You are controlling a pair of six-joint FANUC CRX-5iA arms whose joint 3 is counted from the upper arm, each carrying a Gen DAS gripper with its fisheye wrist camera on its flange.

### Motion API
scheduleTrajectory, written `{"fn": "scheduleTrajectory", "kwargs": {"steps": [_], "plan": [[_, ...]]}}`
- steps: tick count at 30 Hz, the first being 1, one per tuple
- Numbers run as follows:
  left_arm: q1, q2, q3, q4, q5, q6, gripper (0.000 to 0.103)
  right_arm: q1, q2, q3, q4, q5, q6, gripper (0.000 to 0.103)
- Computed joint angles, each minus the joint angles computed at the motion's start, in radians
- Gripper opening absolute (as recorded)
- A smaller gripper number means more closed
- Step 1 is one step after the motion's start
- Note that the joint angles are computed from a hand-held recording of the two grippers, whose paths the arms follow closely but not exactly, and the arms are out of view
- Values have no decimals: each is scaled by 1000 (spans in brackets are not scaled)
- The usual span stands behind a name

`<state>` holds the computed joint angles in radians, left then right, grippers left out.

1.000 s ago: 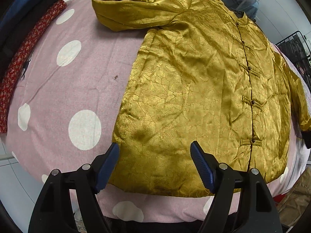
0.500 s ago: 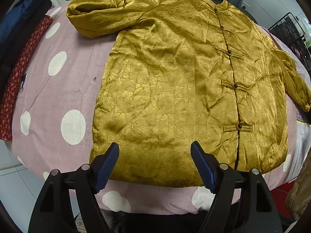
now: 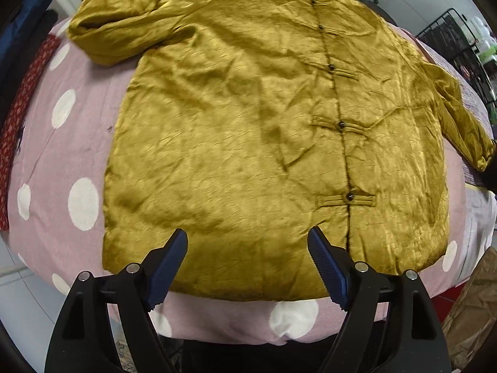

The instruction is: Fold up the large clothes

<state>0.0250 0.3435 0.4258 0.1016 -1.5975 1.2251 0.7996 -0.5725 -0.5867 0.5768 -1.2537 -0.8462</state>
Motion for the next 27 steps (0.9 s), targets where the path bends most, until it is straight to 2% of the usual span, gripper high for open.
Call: {"fn": "scheduleTrajectory", "kwargs": {"steps": [4,7,11,12,13,14,15,16,17,19,21,25,27], "plan": [[-25,16,17,31,9,8,78,79,-25,-60,17,80,-99,87],[-42,18,22,40,12,2,78,52,-18,-106,54,202,-155,87],[-58,-10,10,10,38,-46,78,12,12,-114,83,244,-172,87],[-57,-19,5,-2,46,-56,78,-19,21,-119,100,282,-165,87],[-55,-23,2,-8,48,-59,78,-37,27,-114,97,294,-147,83],[-48,-28,-4,-8,48,-56,79,-52,49,-90,76,291,-115,67],[-41,-28,-5,-5,45,-52,79,-69,72,-58,45,283,-73,57],[-34,-30,-9,-2,43,-45,79,-85,88,-38,33,283,-41,35],[-27,-32,-14,-1,44,-39,79,-91,94,-28,33,284,-22,28],[-12,-37,-25,3,48,-27,79,-98,117,23,31,248,46,23],[4,-41,-36,15,58,-14,79,-84,131,81,69,166,114,21],[29,-32,-49,50,70,14,79,-12,83,83,187,-17,-13,20],[39,-21,-50,67,73,21,79,-36,91,111,87,-52,35,20]]}}
